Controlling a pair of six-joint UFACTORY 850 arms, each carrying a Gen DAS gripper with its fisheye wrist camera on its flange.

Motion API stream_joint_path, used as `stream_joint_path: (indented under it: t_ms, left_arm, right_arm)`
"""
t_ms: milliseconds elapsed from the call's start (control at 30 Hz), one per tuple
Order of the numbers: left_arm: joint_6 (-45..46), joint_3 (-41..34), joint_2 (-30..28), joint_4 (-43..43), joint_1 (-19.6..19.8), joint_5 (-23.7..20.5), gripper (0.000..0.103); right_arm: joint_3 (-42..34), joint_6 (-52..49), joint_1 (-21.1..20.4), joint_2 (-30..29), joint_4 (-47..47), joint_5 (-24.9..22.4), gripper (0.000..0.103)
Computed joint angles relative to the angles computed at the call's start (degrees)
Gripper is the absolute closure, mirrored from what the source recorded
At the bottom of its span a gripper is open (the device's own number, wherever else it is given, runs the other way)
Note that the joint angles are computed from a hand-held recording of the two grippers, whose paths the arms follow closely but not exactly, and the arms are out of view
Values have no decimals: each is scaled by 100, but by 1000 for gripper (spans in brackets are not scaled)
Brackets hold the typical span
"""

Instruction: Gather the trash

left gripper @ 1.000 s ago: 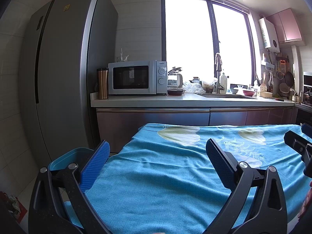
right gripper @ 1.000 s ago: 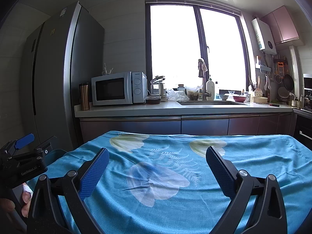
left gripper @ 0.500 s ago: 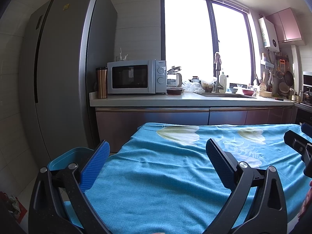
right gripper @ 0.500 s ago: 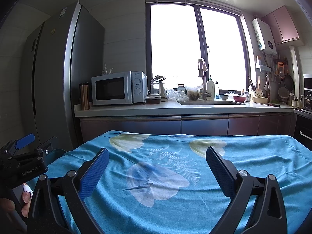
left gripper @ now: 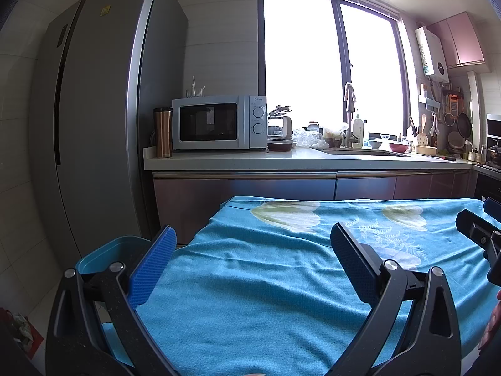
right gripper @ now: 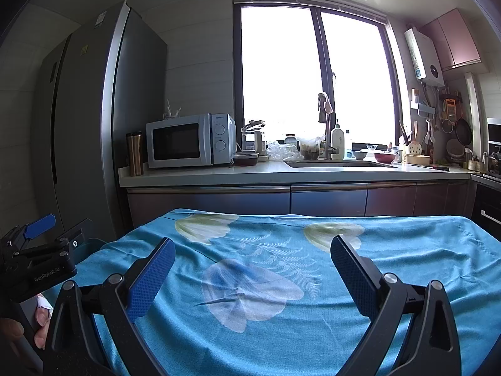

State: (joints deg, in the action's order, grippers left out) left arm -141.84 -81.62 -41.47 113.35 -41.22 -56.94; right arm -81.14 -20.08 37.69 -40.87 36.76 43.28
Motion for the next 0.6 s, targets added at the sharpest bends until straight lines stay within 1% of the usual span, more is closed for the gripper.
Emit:
stream_joint_path:
  t_ms: [600]
  left_arm:
    - [26, -59, -42, -2, 23, 73, 6]
  right_arm:
    - [-19, 13, -12, -28, 12, -9, 7]
